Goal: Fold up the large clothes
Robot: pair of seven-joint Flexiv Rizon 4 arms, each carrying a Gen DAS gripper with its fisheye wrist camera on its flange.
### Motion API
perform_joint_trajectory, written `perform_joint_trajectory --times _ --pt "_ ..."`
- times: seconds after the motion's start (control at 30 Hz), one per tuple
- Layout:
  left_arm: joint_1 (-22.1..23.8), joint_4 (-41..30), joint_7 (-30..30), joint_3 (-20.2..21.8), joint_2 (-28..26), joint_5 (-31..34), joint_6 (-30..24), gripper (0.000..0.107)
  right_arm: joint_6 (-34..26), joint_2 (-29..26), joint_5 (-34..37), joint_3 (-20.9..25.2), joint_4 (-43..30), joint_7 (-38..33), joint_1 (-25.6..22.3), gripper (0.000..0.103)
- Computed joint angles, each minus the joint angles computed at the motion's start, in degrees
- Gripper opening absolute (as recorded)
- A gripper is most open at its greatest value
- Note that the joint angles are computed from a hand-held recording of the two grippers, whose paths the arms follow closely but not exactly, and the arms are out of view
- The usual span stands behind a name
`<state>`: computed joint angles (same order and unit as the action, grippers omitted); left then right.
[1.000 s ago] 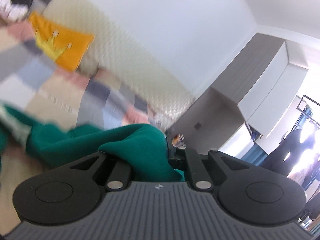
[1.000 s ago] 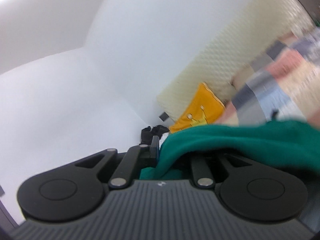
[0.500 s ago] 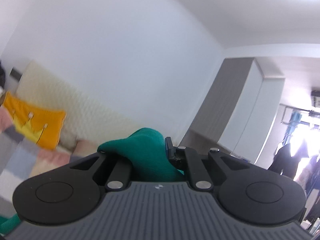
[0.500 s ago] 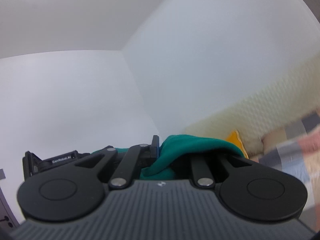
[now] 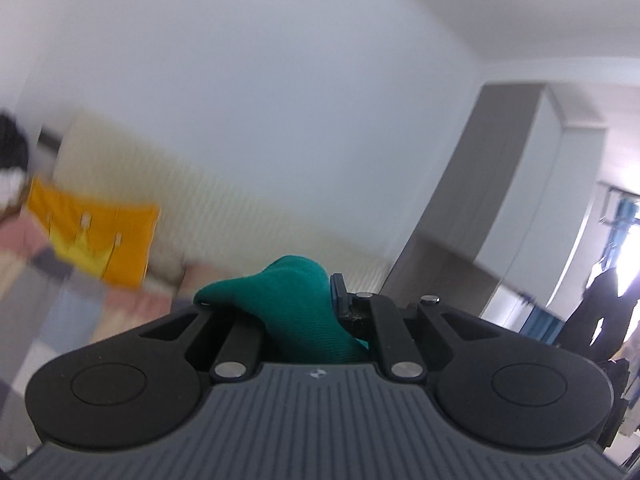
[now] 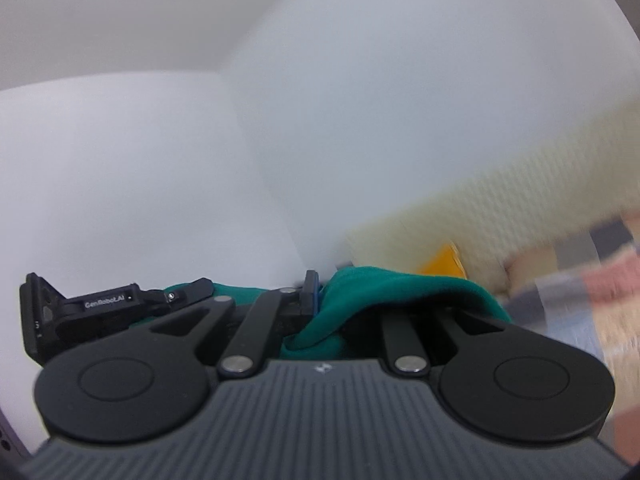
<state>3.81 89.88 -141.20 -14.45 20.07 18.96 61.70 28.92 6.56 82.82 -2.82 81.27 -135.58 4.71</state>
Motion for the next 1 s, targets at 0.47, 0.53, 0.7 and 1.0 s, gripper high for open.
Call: perform_joint_trajectory --times 0.47,0.53,0.7,1.0 --pt "-3.1 -6.5 21.6 8.6 -43.0 -22.7 15.2 0.013 15.2 -40.0 -19.0 4.6 -22.1 14.1 7.4 0.013" --pt "0.7 -12.0 26.7 5.3 -51.0 -26.0 14.3 0.013 15.6 -46.1 -21.7 3.3 -28.2 17.5 9.3 0.013" --pt "2.6 -23.2 33.5 4.9 -65.2 -32.3 8.9 0.013 13.2 -56.3 -29.3 3.7 -36.1 24.3 10.4 0.013" --pt "2.6 -22.7 41.9 5.1 -68.5 -39.9 5.5 0.057 10.2 -61.1 -37.7 7.6 -39.2 31.9 9.5 0.02"
